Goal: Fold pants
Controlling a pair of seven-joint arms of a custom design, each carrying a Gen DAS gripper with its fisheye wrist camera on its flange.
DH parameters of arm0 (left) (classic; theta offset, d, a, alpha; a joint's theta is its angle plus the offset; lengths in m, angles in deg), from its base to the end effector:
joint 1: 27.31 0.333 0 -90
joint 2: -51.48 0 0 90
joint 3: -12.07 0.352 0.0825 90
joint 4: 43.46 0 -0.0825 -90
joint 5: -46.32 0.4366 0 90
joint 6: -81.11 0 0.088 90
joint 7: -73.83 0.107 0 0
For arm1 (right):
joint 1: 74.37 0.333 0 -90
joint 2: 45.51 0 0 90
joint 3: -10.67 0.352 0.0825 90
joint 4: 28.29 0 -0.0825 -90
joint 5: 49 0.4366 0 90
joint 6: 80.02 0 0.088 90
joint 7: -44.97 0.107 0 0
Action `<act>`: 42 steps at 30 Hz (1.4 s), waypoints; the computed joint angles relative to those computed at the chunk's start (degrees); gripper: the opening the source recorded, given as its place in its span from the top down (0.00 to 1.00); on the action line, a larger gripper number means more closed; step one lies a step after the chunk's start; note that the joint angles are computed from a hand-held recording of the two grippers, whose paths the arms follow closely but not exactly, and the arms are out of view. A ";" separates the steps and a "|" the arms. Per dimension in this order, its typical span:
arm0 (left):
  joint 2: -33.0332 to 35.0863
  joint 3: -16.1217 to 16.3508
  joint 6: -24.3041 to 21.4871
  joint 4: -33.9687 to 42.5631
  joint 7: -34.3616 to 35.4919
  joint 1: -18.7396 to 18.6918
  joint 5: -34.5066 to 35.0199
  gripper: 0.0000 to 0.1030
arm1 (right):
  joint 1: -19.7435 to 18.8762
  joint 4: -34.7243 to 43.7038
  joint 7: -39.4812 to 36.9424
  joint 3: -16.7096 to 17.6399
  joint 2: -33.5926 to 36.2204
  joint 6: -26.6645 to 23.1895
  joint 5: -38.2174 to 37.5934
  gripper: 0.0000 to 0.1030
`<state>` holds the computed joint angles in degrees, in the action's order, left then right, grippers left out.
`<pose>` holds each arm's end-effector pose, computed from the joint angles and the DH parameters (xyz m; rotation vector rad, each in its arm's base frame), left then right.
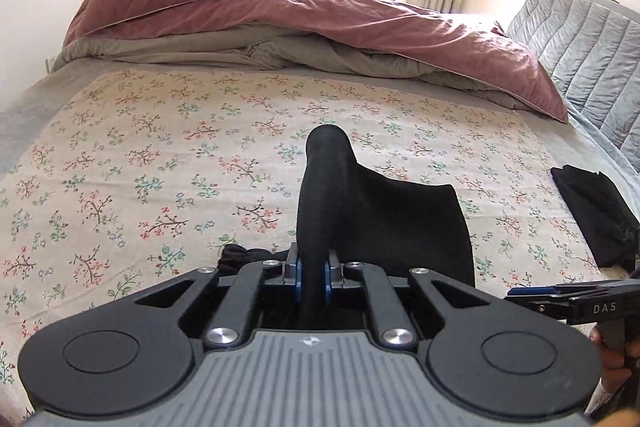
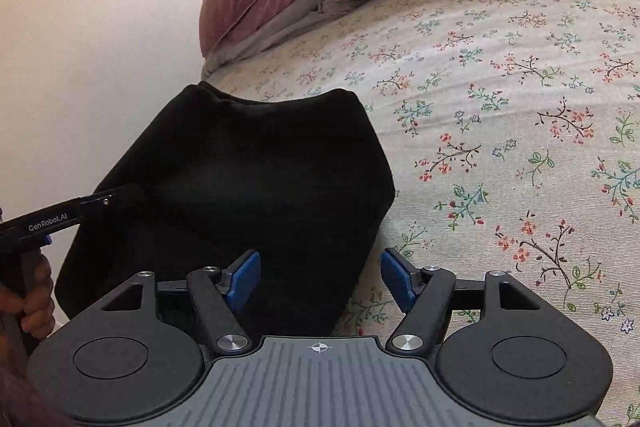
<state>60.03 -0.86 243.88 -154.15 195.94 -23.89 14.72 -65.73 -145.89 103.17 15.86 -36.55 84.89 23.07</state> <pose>0.6845 -0.0793 0.5054 -1.5824 2.0271 -0.9878 0.6425 0.1003 0.4126 -1.3003 1.8481 -0.0362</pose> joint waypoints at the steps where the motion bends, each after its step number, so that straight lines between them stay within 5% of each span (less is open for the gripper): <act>1: 0.94 0.83 -0.17 0.62 -1.69 -0.06 1.54 0.85 | 0.15 0.20 0.70 -0.06 0.35 -0.04 -0.72 0.34; 3: 3.82 1.04 0.95 2.01 -2.49 0.96 2.96 0.83 | 0.35 0.77 2.46 -0.10 1.19 -0.21 -2.44 0.34; 5: 6.71 -2.70 1.17 3.56 3.62 5.30 -3.33 0.66 | 0.42 1.55 4.31 0.03 2.18 -0.69 -4.17 0.34; 7: 8.87 -3.88 -1.53 5.43 3.71 7.69 -6.53 0.43 | 0.13 2.33 5.05 0.43 3.18 -1.41 -4.76 0.34; 11: 12.72 -7.27 -12.66 10.13 8.16 14.02 -21.36 0.23 | -0.82 3.90 4.31 1.50 4.92 -3.67 -3.54 0.34; 19: 19.43 -5.07 -29.10 16.13 7.72 15.57 -33.23 0.23 | -3.20 6.76 0.27 3.08 8.57 -8.24 7.41 0.33; 23: 20.15 -5.65 -28.32 14.87 13.31 15.76 -41.57 0.28 | -3.47 8.68 -5.87 3.51 10.52 -7.59 15.79 0.34; 25: 20.77 -5.69 -29.89 14.44 13.78 15.86 -45.42 0.41 | -3.12 10.00 -9.31 3.59 11.69 -6.45 20.18 0.37; 30: 18.46 -4.69 -27.97 12.07 17.27 14.16 -53.34 0.65 | -1.39 11.81 -7.11 2.80 12.72 -3.36 17.82 0.68; 32: 17.66 -4.04 -27.66 11.87 18.09 12.81 -55.05 0.67 | -1.87 11.52 -6.86 2.84 11.85 -3.37 17.64 0.78; 42: 23.08 -5.50 -22.68 19.80 16.27 5.46 -56.66 0.70 | -3.82 10.36 -8.24 -0.18 9.01 2.25 18.05 0.80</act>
<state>83.10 -6.36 221.20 -134.35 212.21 -18.43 -41.95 -69.55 -135.53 94.93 15.68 -27.54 87.14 41.12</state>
